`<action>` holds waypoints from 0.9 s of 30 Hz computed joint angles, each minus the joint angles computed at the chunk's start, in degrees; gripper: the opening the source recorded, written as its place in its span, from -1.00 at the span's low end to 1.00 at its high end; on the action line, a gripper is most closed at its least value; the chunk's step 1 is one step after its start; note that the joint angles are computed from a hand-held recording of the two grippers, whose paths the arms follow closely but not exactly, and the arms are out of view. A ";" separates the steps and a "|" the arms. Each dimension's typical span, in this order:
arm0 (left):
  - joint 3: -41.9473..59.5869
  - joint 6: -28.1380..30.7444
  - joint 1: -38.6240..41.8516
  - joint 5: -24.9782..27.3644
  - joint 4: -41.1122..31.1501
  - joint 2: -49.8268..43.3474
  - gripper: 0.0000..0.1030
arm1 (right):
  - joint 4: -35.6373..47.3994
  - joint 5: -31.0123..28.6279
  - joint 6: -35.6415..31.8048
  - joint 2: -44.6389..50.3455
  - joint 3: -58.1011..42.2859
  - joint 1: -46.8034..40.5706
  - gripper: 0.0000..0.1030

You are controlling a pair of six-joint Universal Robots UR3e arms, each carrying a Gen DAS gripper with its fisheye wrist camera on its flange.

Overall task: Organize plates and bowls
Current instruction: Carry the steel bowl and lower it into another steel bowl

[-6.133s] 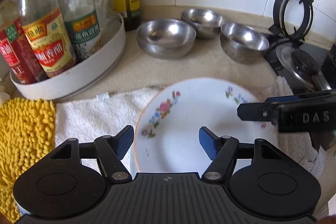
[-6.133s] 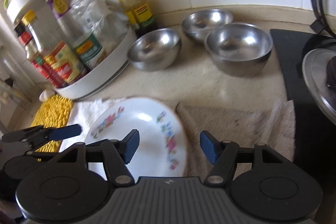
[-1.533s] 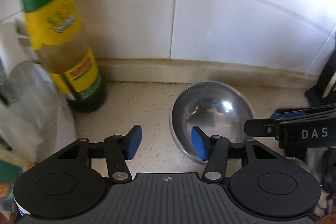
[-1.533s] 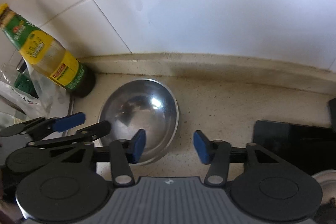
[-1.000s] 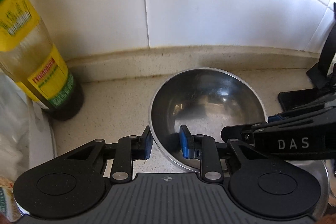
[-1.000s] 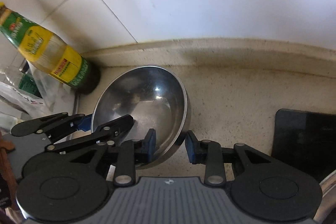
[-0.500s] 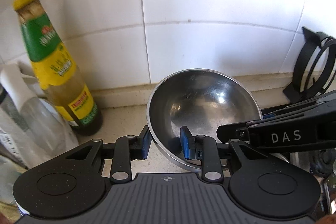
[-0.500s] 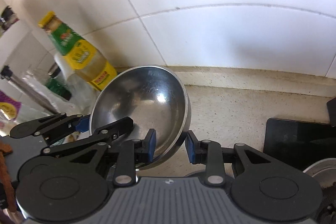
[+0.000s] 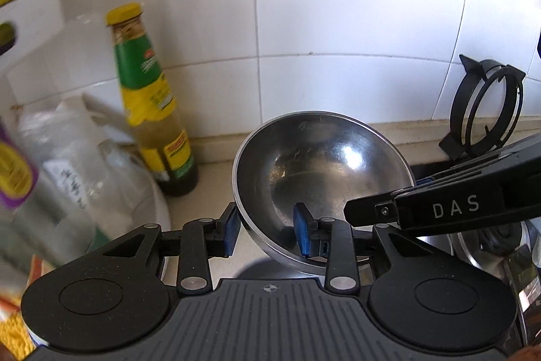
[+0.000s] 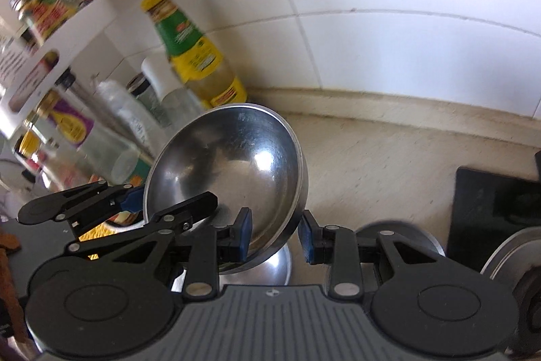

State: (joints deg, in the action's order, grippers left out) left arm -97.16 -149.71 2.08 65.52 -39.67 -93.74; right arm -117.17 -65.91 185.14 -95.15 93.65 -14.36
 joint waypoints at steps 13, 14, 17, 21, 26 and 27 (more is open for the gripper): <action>-12.46 10.35 7.71 -1.77 -3.01 7.58 0.00 | -9.63 -2.92 12.03 -0.13 10.21 8.69 -0.09; -12.54 11.39 8.32 -2.04 -3.69 7.29 0.00 | -11.41 -3.94 13.88 0.15 11.15 9.81 -0.09; -12.43 14.25 9.80 -2.38 -6.12 6.11 -0.08 | -13.79 -7.28 18.92 1.90 11.87 13.39 0.06; -12.04 19.24 12.00 -2.48 -9.34 4.72 -0.05 | -18.43 -12.43 23.24 3.65 12.81 18.34 0.12; -10.86 23.44 15.16 -4.70 -12.62 4.63 -0.03 | -20.63 -17.34 27.41 4.38 12.70 21.11 0.21; -10.56 24.34 15.87 -5.52 -13.48 4.82 -0.03 | -20.87 -18.39 28.04 4.35 12.64 21.51 0.24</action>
